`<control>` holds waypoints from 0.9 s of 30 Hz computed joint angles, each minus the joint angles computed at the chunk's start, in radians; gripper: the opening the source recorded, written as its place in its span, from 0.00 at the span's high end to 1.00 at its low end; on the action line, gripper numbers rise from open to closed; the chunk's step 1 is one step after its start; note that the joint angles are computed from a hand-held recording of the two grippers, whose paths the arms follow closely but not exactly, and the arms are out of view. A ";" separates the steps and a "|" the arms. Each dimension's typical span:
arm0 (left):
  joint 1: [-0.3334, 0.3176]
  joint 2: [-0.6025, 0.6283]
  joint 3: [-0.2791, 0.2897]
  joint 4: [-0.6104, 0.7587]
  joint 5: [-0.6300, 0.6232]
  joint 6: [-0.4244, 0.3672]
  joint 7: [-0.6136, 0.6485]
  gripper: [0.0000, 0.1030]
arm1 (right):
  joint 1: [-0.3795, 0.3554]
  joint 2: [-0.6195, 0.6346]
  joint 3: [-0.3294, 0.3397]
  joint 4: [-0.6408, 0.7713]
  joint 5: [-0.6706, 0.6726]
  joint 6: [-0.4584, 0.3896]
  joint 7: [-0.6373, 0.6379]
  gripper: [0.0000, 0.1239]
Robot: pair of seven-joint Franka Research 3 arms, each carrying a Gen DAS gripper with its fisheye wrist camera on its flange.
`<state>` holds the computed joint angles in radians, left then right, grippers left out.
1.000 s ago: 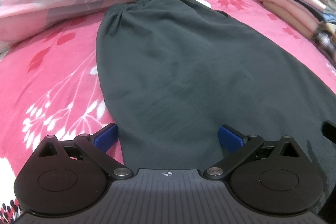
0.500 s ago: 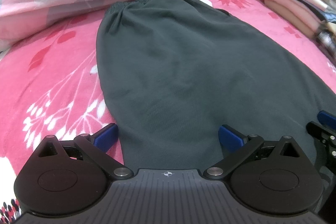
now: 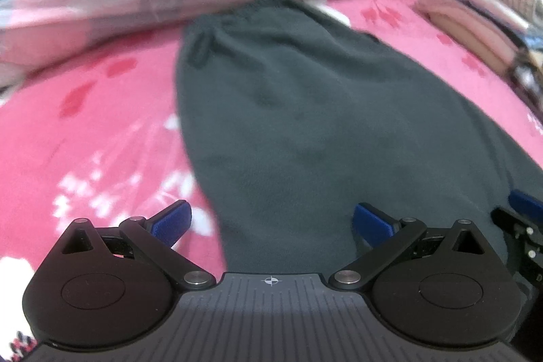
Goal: Fold clothes
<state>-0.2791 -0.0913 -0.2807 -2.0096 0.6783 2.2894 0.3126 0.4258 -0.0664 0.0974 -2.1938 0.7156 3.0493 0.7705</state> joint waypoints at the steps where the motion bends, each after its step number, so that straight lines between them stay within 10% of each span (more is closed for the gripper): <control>1: 0.001 -0.012 0.000 -0.008 0.008 -0.001 -0.008 0.00 | 0.002 0.001 -0.002 0.002 0.011 -0.001 -0.011 0.73; 8: 0.027 -0.144 -0.001 -0.072 0.029 -0.041 0.054 0.00 | -0.007 -0.010 -0.002 0.011 -0.024 -0.029 0.007 0.73; 17: 0.087 -0.362 -0.035 -0.104 0.118 -0.271 0.326 0.00 | 0.079 -0.140 -0.071 0.020 0.565 -0.297 -0.719 0.71; 22: 0.050 -0.394 0.007 -0.219 -0.088 -0.127 0.283 0.00 | 0.057 -0.199 -0.059 -0.030 0.516 -0.506 -0.823 0.65; 27: 0.052 -0.395 -0.017 -0.314 -0.153 0.021 0.176 0.00 | 0.047 -0.281 -0.034 -0.108 0.359 -0.543 -0.863 0.62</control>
<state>-0.2268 -0.4858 -0.2981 -2.3235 0.5251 2.3108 0.4882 0.4731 -0.3478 0.0634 -2.3023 1.0746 2.5067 -0.0923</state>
